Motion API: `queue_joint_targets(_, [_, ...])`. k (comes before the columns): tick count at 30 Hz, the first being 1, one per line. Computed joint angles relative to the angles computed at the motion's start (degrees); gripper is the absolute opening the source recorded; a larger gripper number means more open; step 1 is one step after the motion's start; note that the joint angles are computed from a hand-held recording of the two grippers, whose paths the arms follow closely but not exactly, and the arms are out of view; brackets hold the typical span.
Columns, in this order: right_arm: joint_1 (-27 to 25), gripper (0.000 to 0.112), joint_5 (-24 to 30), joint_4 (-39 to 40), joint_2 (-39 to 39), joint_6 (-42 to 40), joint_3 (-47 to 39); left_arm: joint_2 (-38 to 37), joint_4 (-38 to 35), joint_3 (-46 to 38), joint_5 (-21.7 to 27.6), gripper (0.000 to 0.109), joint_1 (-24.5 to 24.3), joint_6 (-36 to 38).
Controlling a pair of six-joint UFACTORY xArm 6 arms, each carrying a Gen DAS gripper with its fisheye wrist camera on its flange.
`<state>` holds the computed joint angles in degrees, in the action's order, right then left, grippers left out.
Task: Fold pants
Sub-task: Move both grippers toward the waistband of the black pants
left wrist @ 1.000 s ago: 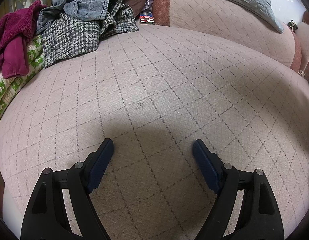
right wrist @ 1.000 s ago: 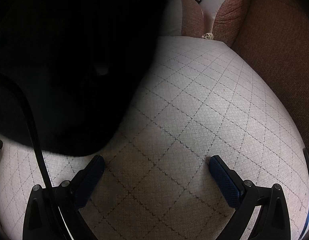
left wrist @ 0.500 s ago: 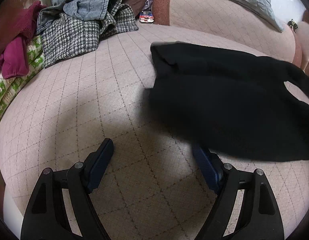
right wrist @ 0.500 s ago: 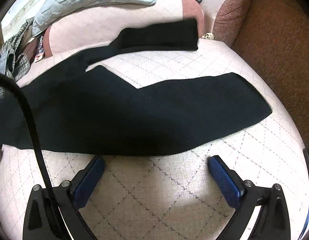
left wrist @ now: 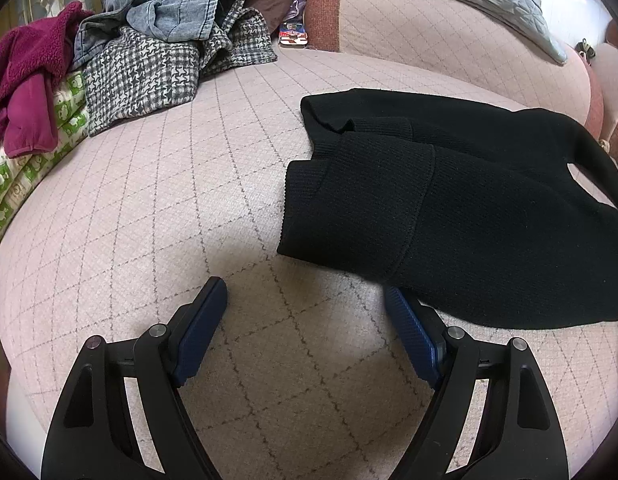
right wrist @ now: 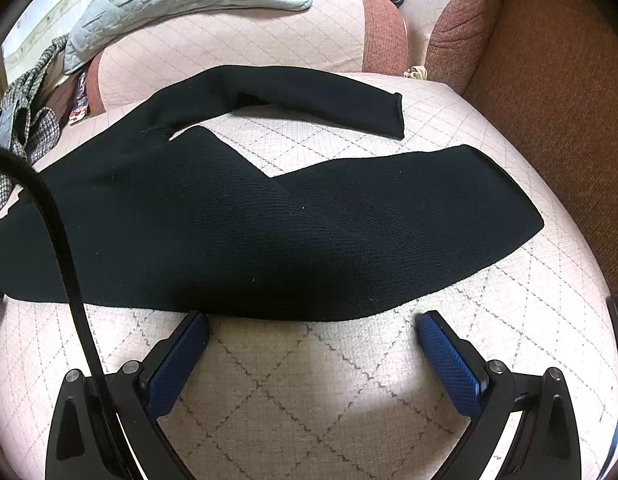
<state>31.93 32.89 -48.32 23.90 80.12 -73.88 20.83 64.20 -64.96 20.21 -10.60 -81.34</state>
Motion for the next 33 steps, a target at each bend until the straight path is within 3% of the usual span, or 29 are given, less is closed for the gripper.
queue_joint_targets(5, [0.57,0.103,1.12,1.49,0.4,-1.45,-1.08,-0.73,-2.96,0.37,1.85,0.082,-0.81,3.65])
queue_joint_targets(7, [-0.09,0.103,-1.06,3.06,-0.45,-3.77,0.1,-2.45,-6.86,1.48,3.22,0.082,-1.67,7.32])
queue_joint_targets(10, [-0.72,0.102,-3.67,7.35,-2.75,-10.61,2.45,-6.16,-3.04,4.66,1.13,0.082,-2.38,2.98])
queue_joint_targets(18, [-2.04,0.102,-14.75,0.19,-9.57,-4.68,10.22,-9.97,-4.68,6.29,-0.84,0.082,-5.72,2.09])
queue_joint_targets(33, [-2.33,0.102,-12.44,-5.01,-14.26,1.85,13.35,-9.93,-6.47,4.07,1.84,0.082,-10.02,3.77])
